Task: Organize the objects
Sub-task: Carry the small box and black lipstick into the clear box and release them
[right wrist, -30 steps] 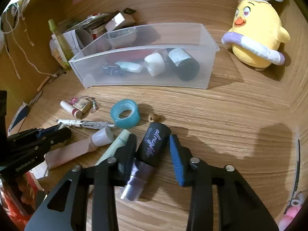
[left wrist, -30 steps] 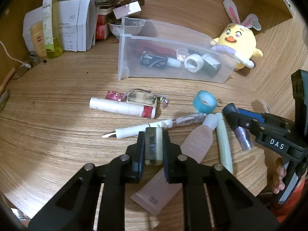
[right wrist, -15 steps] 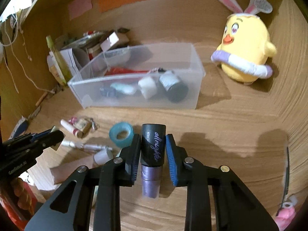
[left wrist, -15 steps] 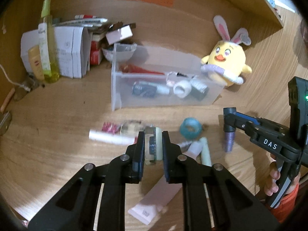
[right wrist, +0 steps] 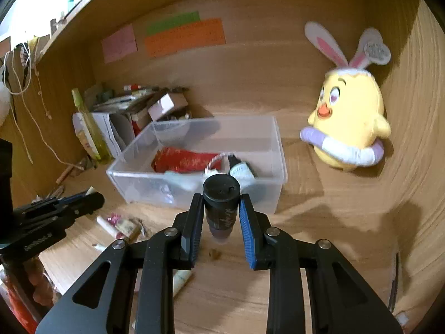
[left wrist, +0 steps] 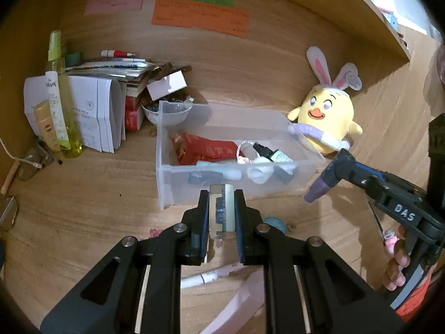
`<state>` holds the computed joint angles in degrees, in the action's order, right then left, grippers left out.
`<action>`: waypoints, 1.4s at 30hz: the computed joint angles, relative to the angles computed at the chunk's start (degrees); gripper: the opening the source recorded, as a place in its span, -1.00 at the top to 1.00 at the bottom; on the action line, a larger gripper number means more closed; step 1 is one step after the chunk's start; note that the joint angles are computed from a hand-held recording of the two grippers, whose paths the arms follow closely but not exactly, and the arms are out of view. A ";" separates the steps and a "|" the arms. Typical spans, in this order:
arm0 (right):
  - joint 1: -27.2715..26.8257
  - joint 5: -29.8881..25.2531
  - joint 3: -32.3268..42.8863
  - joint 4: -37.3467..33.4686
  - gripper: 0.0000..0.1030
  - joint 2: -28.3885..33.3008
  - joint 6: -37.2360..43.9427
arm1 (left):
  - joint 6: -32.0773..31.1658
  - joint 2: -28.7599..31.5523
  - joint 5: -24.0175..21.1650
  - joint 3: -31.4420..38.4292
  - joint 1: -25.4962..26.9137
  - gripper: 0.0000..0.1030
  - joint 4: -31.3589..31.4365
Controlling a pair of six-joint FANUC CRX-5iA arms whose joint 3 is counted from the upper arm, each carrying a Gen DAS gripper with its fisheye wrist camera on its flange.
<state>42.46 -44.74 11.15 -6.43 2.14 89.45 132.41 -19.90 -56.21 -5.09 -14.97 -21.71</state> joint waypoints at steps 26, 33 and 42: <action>0.47 2.52 9.37 2.48 0.55 6.82 0.33 | -7.91 3.90 1.27 4.38 8.99 0.70 3.79; 0.38 -1.30 12.19 2.10 0.55 10.21 0.64 | -9.09 6.83 0.58 5.36 9.82 0.70 4.31; -0.17 -4.79 15.16 1.96 0.54 13.63 0.45 | -12.71 9.42 1.27 5.36 11.19 0.70 6.83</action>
<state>42.29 -49.53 26.31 -4.48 15.77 89.89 119.70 -10.48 -54.94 0.27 -3.78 -14.88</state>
